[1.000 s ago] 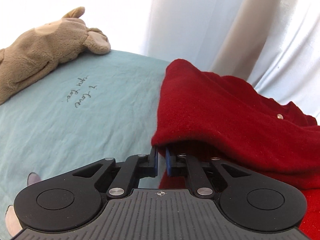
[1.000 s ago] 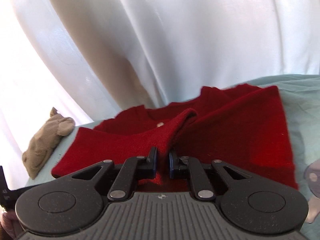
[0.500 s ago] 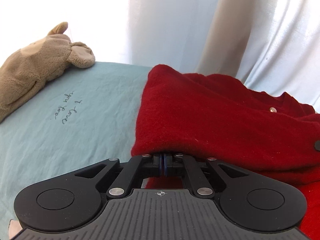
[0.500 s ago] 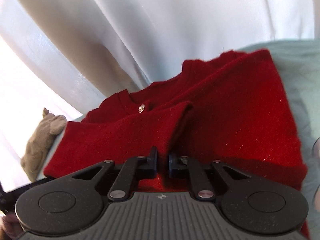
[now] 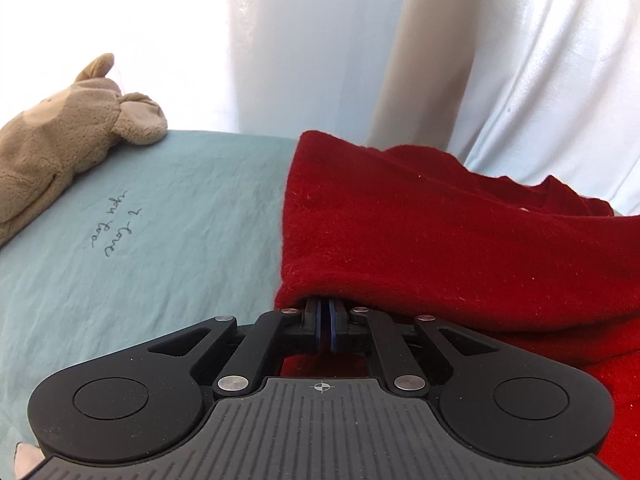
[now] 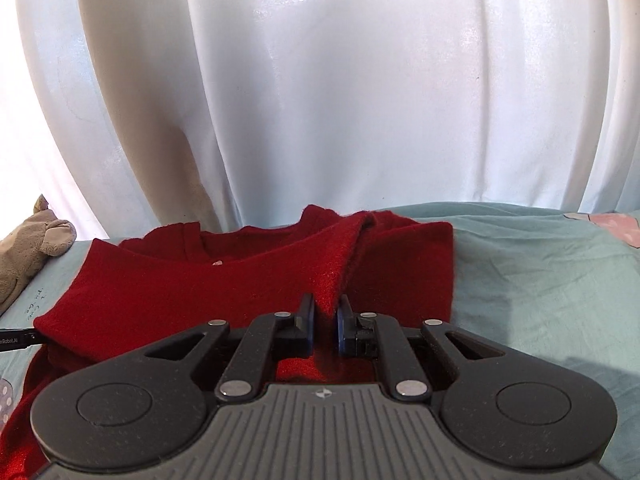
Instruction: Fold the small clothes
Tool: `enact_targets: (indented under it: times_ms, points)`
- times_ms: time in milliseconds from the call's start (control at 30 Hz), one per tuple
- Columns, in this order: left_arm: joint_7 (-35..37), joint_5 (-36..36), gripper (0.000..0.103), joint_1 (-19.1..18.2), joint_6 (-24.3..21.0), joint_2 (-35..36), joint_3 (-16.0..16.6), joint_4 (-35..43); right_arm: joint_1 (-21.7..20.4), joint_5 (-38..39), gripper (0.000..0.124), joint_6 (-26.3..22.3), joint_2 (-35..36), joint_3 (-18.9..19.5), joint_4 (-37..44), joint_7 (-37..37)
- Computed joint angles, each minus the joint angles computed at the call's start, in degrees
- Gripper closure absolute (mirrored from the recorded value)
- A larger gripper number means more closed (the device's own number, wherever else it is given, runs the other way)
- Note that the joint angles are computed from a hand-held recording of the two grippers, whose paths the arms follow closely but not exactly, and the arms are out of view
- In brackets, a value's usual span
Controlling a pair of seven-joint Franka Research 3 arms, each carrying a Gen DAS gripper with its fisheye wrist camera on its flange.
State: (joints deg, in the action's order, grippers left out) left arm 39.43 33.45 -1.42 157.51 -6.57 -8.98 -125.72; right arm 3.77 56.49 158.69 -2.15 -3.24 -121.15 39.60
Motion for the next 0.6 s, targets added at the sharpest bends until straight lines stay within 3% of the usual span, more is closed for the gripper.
enact_targets:
  times_ms: [100,333,433,600]
  points:
    - [0.67,-1.59,0.097,-0.12,0.03,-0.33,0.32,-0.35,-0.14,-1.14,0.114,-0.15,0.37,0.00,-0.06,1.02]
    - [1.40,-3.09,0.097,0.00,-0.96,-1.94,0.25,-1.29,-1.88,-1.11,0.113,-7.24,0.22,-1.24,-0.27,2.95]
    - [0.03,-2.76,0.090,0.38,-1.02,-3.24,-0.01,-1.95,-2.57,-5.64,0.094,-6.18,0.34,-1.09,-1.29,9.81]
    - [-0.89,-4.01,0.084,0.62,2.86,-5.30,0.29,-3.60,-4.04,2.79,0.089,-13.04,-0.60,-2.66,-2.29,10.57]
